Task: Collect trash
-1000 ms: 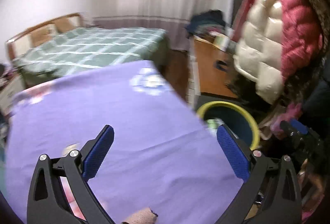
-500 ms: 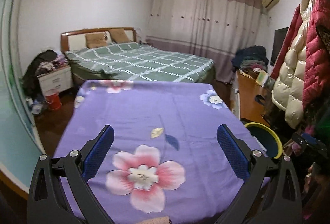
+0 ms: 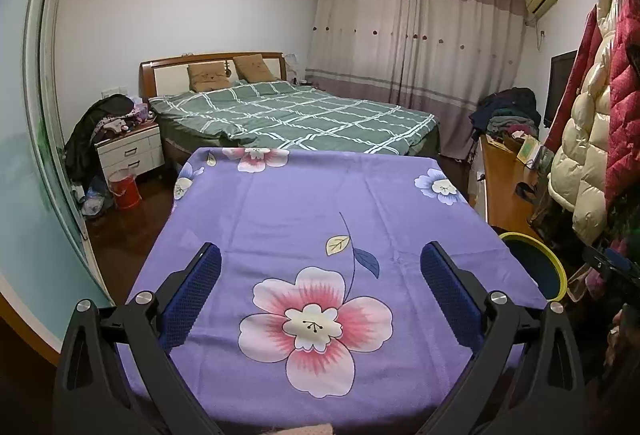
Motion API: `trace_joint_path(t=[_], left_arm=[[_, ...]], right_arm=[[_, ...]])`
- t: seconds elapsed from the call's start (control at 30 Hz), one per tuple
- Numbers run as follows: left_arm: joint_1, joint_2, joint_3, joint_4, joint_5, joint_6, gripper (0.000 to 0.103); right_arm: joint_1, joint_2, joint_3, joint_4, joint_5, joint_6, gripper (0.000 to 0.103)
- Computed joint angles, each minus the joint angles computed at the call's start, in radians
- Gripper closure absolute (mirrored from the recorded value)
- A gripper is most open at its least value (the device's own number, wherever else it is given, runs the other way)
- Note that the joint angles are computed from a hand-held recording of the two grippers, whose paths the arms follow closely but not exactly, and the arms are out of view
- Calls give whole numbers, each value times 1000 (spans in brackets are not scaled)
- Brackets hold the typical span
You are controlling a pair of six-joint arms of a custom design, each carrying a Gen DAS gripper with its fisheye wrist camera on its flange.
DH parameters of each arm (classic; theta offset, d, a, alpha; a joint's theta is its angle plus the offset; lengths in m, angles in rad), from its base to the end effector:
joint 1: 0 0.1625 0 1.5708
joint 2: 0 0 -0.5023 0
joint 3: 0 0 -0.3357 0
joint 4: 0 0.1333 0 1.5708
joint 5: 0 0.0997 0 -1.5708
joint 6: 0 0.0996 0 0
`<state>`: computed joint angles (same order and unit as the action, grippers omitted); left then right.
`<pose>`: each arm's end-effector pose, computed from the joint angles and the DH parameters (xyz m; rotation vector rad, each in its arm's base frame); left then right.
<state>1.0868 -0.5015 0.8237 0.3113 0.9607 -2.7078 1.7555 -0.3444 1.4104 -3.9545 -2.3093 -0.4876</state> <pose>-0.1878 -0.7663 0.1690 0.6927 2.2327 -1.1866 0.1995 -0.7068 0.1163 0.0890 -1.9747 1.3387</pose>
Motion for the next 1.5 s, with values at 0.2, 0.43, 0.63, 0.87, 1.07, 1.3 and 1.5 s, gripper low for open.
trace_joint_path(t=[0.2,0.43,0.63,0.87,1.07,1.3,1.5], left_arm=[[0,5,-5,10,-3,-1,5],[-2,-2,16,-17,-6,6,5],[-3,-3,19,-18,-8,5,5],[-5,1,17,-7,-6,1,5],[-2,6,3,9,-3,0,5],[0,18,-21,33,0,0,5],[7,35,-60,83,24,-19,5]], right_arm=[[2,3,-4,-2,-1,-1,16],[2,3,-5,-1,-1,-2,16],[4,5,-14,16,-2,5,16],[4,5,-13,15,-1,5,16],[3,5,-13,15,-1,4,15],[3,4,-11,15,-1,6,15],[2,4,-11,16,0,7,15]])
